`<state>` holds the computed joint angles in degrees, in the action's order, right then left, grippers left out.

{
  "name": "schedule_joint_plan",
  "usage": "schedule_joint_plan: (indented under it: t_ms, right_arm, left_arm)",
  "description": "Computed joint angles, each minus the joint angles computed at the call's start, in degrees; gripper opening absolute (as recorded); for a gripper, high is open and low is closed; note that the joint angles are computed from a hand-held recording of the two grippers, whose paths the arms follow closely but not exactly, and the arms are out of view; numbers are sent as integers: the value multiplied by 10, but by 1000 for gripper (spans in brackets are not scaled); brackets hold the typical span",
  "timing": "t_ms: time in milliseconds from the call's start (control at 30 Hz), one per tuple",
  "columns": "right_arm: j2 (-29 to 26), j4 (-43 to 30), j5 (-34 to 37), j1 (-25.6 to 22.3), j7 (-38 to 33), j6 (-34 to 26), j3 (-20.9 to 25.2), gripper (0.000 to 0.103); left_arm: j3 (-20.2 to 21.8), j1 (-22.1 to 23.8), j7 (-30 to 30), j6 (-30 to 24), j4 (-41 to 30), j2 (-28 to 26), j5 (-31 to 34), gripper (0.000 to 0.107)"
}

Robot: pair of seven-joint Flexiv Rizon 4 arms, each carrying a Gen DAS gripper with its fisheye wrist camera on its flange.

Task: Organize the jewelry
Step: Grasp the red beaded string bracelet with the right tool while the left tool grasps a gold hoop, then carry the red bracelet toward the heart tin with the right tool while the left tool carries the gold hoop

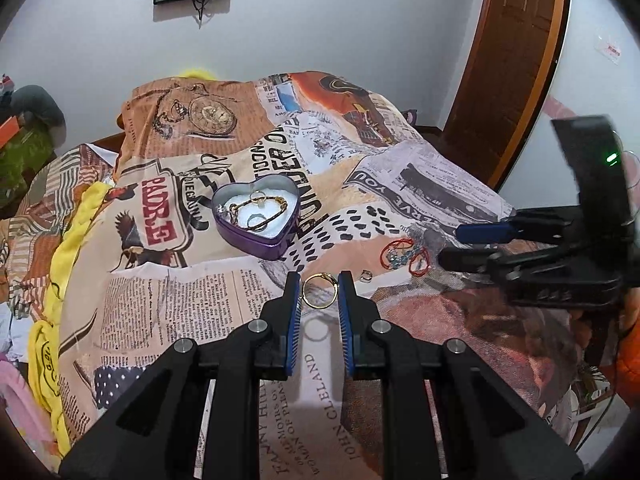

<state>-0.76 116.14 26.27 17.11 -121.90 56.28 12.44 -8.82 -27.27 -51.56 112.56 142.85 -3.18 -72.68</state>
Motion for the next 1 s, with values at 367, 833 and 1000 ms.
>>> schedule_joint_plan:
  t_ms: [367,833,1000]
  right_arm:
    - [-39,13,-59,10,5,44,19,29]
    - [-13,6,2,0,-43,7,20,4]
    - [11,-3,34,4,-57,0,11,4]
  left_arm:
    - [27,21,-70,-29,9,-9,89,17]
    - [35,-1,-49,-21,1,-10,62,17]
    - [20,1,-28,-8,2,-2,31,17]
